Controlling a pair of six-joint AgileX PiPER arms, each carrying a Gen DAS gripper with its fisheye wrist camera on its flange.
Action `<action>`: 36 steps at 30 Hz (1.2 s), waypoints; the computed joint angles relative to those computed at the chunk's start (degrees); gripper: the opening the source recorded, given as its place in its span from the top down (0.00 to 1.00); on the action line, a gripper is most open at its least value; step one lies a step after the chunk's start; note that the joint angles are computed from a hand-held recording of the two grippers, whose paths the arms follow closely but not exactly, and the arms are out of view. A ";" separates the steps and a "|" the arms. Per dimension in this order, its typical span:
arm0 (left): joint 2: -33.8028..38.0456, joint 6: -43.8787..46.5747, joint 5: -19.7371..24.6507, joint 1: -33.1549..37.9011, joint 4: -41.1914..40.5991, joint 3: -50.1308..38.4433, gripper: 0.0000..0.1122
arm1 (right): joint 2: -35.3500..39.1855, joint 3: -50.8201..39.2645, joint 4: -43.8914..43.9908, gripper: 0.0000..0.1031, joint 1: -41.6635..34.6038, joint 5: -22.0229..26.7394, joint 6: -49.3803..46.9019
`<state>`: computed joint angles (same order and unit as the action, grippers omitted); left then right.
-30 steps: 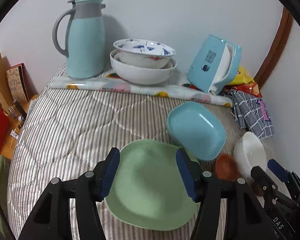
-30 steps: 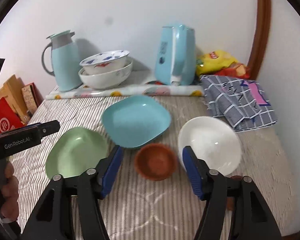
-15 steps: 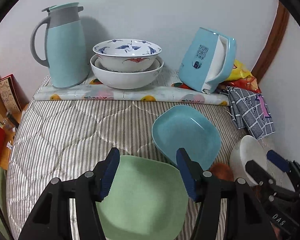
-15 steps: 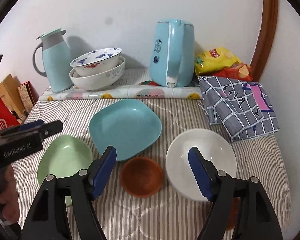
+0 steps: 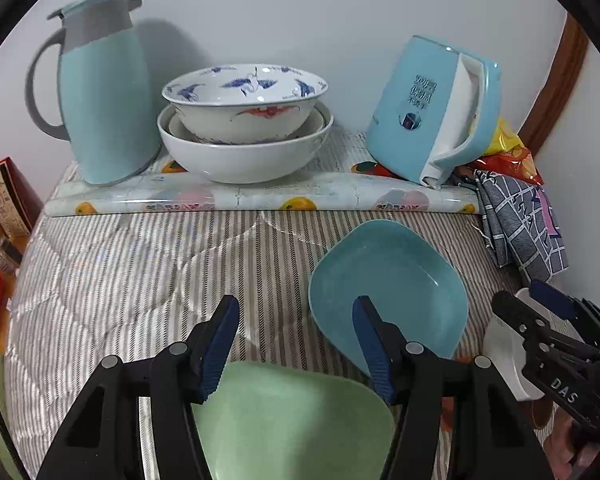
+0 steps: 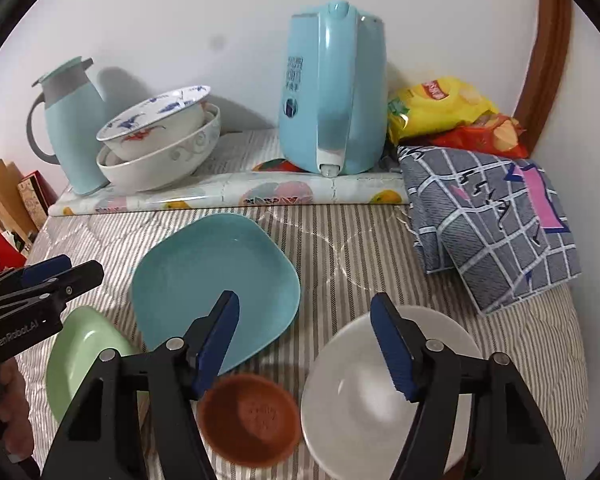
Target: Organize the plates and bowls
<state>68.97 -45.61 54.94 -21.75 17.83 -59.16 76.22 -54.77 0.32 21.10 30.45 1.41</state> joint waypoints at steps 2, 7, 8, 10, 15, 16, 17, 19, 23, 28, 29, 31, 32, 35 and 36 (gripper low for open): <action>1.23 1.34 -0.95 1.17 -1.11 0.02 0.49 | 2.09 -1.45 -0.26 0.41 0.17 0.46 -0.07; 4.54 4.17 -3.99 3.65 -4.02 0.14 0.50 | 6.75 -4.76 -3.41 0.47 1.39 0.95 1.71; 5.06 4.88 -4.52 4.09 -4.76 0.14 0.50 | 7.46 -5.31 -4.15 0.47 1.66 1.13 2.20; 6.26 6.17 -5.68 4.83 -6.23 0.03 0.50 | 9.12 -6.60 -5.27 0.50 2.18 1.63 2.75; 9.04 7.56 -7.22 5.57 -7.58 -0.79 0.50 | 12.20 -8.82 -6.88 0.53 3.09 2.21 3.29; 9.72 7.95 -7.42 5.84 -8.08 -1.11 0.50 | 12.71 -9.32 -7.34 0.58 3.23 2.33 3.64; 10.19 8.41 -7.57 6.14 -8.58 -1.27 0.53 | 13.23 -9.78 -7.91 0.60 3.32 2.35 4.36; 11.66 9.19 -7.46 6.75 -9.12 -2.08 0.59 | 14.44 -10.95 -8.24 0.60 3.35 3.18 4.45; 13.14 10.91 -8.78 8.01 -10.89 -1.88 0.67 | 15.83 -12.04 -9.04 0.60 3.45 3.66 4.63; 14.45 12.73 -9.76 8.62 -12.61 -1.71 0.69 | 17.60 -13.06 -7.68 0.60 3.54 4.27 3.12; 14.88 13.20 -9.86 8.70 -13.13 -1.74 0.71 | 18.16 -13.44 -8.02 0.60 3.70 4.70 3.39; 15.61 13.26 -10.12 8.58 -13.49 -1.82 0.74 | 19.01 -14.21 -8.14 0.64 3.95 5.70 3.63; 15.70 13.36 -10.33 8.64 -13.60 -1.68 0.75 | 19.18 -14.32 -8.24 0.68 4.08 5.91 3.58; 15.85 13.40 -10.76 8.70 -13.53 -1.45 0.84 | 20.31 -14.90 -8.61 0.86 4.57 6.67 3.80; 15.63 14.26 -11.20 9.03 -14.44 -1.17 0.89 | 20.51 -14.92 -8.78 0.87 4.68 6.86 3.97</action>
<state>84.60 -31.35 43.74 -12.72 3.39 -60.33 96.73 -69.70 -8.47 25.78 37.30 5.38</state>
